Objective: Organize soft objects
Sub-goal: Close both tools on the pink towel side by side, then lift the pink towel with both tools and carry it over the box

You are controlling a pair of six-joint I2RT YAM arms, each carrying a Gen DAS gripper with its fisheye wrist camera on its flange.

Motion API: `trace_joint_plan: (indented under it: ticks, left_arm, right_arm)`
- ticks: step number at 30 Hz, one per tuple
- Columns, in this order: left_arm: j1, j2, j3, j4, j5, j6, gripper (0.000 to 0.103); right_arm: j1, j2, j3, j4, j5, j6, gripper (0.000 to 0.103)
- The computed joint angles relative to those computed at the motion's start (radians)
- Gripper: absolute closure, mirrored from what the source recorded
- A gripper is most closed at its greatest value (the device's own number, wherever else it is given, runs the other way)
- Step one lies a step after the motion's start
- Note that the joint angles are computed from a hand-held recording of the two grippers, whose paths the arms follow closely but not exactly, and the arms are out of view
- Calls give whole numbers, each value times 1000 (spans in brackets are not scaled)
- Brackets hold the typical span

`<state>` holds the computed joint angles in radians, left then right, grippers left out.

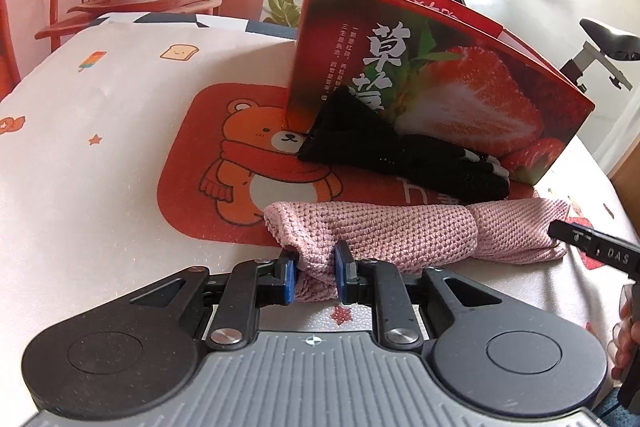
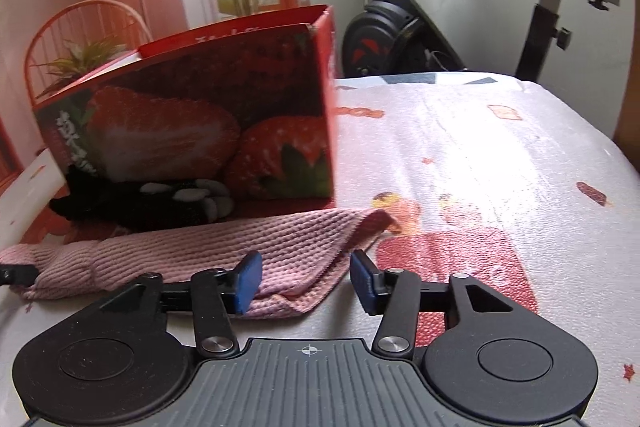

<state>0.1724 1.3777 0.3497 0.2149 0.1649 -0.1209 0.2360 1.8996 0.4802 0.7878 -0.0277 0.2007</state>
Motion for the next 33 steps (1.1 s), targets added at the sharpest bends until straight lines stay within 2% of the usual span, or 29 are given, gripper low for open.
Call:
trace_joint_plan:
  ticks: [8,14,19,25,33]
  left_arm:
    - [-8,-2,-12,18,-9,0,82]
    - [-10,-2,-13,22,-14,4,81]
    - [-12,-2,-15,25,-16,4,81]
    - [-10,-2,-17,28,-14,10,81]
    - [-18,-4,-16,23,-26,9,80]
  right_arm:
    - [18,27,61,-52,-37,31,51]
    - [69,56,24,42,-21,-42,51]
    - [61,53,6,66,-55,-50,62]
    - [67,50,-8,82,-86,-111,86]
    - [72,36,-6,60,-87,-127,89]
